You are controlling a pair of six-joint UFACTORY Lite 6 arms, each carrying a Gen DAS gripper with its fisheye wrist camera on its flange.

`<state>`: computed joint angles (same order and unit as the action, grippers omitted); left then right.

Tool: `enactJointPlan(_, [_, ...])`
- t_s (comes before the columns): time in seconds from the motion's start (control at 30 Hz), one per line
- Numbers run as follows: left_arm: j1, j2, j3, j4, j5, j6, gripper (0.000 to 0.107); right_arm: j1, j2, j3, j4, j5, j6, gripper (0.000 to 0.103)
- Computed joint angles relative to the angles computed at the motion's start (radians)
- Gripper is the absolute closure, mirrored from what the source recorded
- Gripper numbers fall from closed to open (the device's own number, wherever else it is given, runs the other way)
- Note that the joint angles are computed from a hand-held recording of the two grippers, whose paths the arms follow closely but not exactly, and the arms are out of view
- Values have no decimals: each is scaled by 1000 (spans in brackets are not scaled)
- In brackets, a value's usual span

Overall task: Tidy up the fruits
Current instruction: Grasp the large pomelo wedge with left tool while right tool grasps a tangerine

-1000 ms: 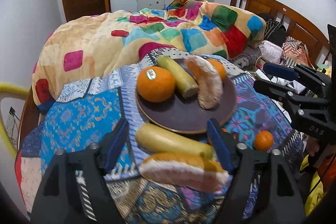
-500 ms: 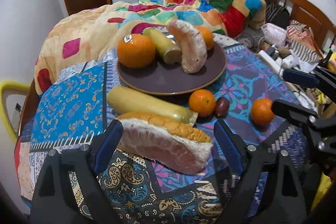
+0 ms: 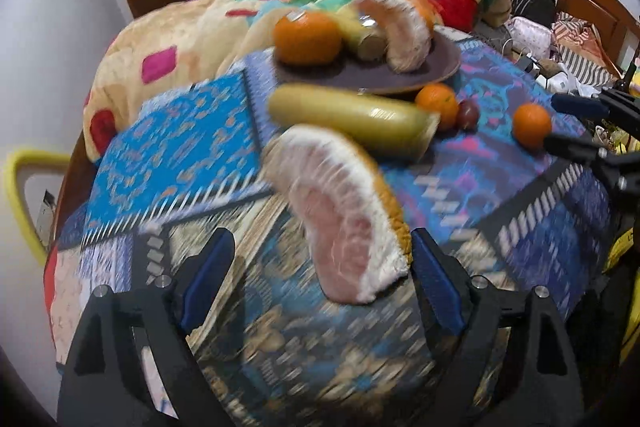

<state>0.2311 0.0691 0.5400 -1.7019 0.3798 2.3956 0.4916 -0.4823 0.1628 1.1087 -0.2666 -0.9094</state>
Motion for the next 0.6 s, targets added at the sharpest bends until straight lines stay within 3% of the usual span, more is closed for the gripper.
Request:
enactJointPlan(0.2, [129, 107, 145, 449, 104, -432, 21, -14, 10, -5, -66, 11, 72, 47])
enactJointPlan(0.37, [102, 118, 173, 502, 144, -485, 29, -44, 63, 17, -240, 21, 229, 47])
enactJointPlan(0.5, [51, 155, 217, 510, 136, -531, 31, -93, 100, 33, -500, 40, 468, 48])
enactJointPlan(0.6, [19, 202, 276, 521, 146, -586, 32, -117, 123, 42, -669, 43, 624, 55])
